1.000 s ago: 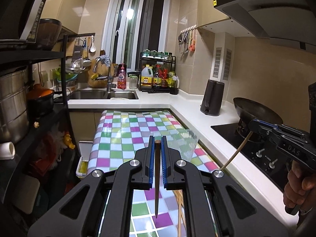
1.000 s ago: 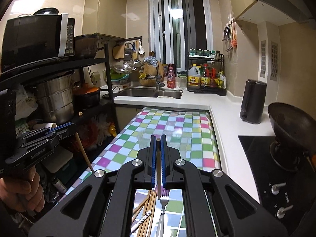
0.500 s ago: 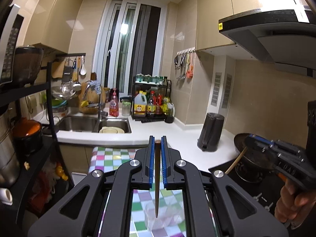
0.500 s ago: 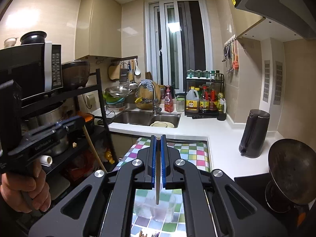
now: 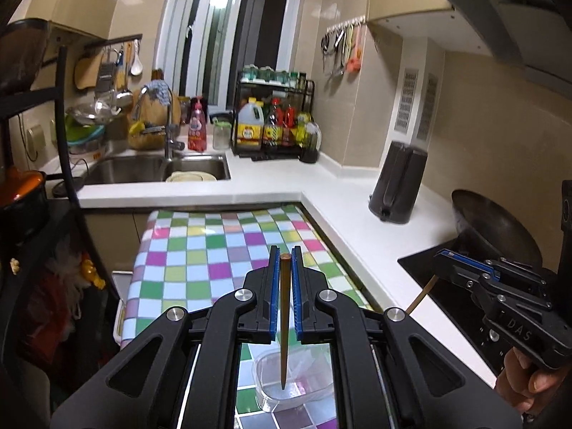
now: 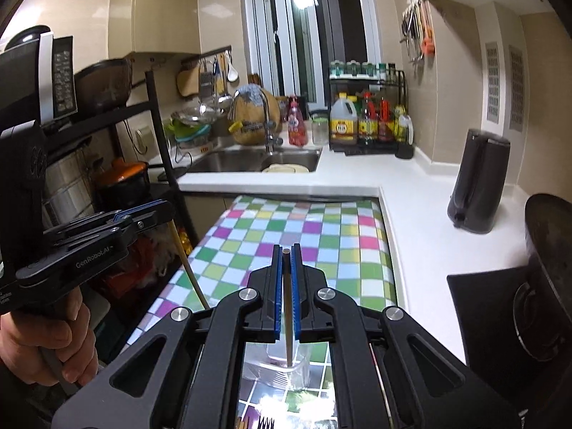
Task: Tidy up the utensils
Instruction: 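Lower both chopsticks into the container and open both tools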
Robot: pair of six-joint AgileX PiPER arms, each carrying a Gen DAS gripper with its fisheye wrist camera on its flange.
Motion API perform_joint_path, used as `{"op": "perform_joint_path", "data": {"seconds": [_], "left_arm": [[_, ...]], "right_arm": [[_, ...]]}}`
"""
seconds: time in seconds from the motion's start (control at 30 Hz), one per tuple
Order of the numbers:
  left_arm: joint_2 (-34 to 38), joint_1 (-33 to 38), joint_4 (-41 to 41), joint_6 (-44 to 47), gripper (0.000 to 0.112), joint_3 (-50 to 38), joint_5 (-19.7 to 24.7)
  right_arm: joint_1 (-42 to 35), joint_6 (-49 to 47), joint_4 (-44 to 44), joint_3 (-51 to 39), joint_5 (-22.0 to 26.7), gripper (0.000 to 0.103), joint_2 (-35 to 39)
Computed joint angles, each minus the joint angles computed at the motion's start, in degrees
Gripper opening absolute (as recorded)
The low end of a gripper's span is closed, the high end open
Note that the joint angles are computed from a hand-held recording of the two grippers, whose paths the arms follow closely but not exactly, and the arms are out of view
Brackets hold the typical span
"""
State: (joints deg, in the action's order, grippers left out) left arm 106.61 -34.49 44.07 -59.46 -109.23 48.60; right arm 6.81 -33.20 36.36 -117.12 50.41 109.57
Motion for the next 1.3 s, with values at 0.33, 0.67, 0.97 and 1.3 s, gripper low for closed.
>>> {"op": "perform_joint_path", "data": {"seconds": [0.33,0.67,0.97,1.3], "left_arm": [[3.96,2.95,-7.79,4.58,0.007,-2.28,-0.94],[0.61,0.53,-2.49,1.01,0.044,-0.90,1.67],[-10.29,-10.15,14.45,-14.77,0.046,11.96,7.27],[-18.83,-32.67,26.54,-40.76,0.020,36.78,21.14]], "right_arm": [[1.17,3.50,-3.80,-5.22,3.24,0.005,5.78],[0.27,5.43,-5.58,-0.98,2.35,0.039,1.02],[-4.68,-9.52,6.51,25.48,-8.38,0.040,-20.32],[-14.40,-36.76,25.98,62.98,-9.67,0.040,-42.48]]}}
